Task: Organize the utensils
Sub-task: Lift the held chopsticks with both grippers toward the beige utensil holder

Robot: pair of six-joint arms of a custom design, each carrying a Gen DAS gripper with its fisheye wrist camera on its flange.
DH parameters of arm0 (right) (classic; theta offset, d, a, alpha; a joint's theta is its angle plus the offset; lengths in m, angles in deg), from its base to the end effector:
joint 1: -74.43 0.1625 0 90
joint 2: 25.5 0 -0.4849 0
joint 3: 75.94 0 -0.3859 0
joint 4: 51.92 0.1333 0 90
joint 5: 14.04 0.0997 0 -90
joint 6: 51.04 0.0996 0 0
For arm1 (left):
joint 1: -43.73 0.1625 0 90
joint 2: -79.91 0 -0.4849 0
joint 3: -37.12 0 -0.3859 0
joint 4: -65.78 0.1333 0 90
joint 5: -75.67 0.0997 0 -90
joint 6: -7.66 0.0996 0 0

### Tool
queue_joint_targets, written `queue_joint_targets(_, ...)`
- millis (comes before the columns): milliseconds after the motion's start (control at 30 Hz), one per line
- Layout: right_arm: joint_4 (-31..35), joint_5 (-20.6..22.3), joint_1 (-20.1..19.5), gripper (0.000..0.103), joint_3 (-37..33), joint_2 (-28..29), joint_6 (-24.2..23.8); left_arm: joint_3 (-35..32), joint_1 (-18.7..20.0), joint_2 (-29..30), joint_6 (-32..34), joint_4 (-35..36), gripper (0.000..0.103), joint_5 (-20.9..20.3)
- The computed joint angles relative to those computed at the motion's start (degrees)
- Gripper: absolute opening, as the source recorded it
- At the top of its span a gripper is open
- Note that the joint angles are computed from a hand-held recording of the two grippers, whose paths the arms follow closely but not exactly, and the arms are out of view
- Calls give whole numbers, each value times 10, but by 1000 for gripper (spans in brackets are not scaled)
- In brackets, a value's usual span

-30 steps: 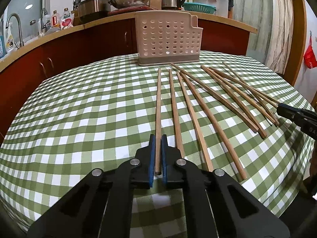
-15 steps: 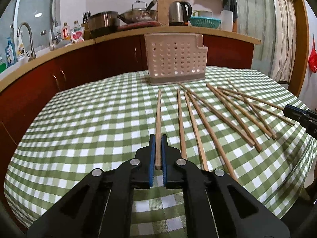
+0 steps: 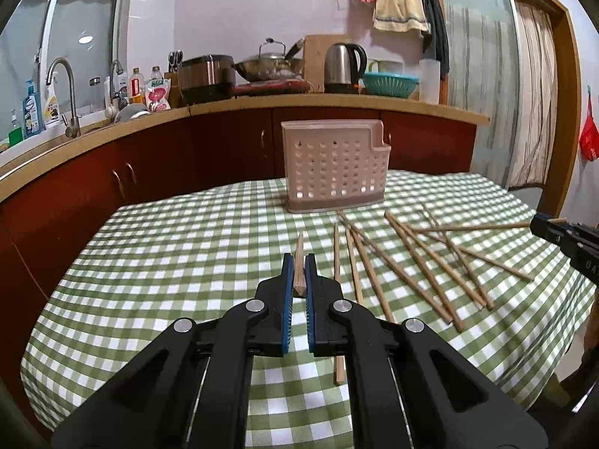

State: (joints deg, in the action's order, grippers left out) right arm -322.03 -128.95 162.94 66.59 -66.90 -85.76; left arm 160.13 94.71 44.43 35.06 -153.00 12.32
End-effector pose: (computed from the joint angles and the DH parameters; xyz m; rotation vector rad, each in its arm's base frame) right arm 0.0810 -0.3992 0.1851 0.2176 -1.9709 1.3941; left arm -0.2049 -0.5356 0.0572 1.2176 2.2789 -1.0254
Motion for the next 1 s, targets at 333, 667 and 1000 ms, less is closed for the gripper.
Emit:
queue_joint_targets(333, 12, -23, 42, 7, -12, -28, -9, 1, -9, -39, -31, 16, 6, -20)
queue_joint_targets(667, 64, -16, 47, 7, -44, -57, -15, -30, -9, -54, -46, 63, 6, -34)
queue_joint_targets(1000, 123, -6, 49, 7, -94, -72, -33, -77, -3, -40, -37, 88, 6, -44)
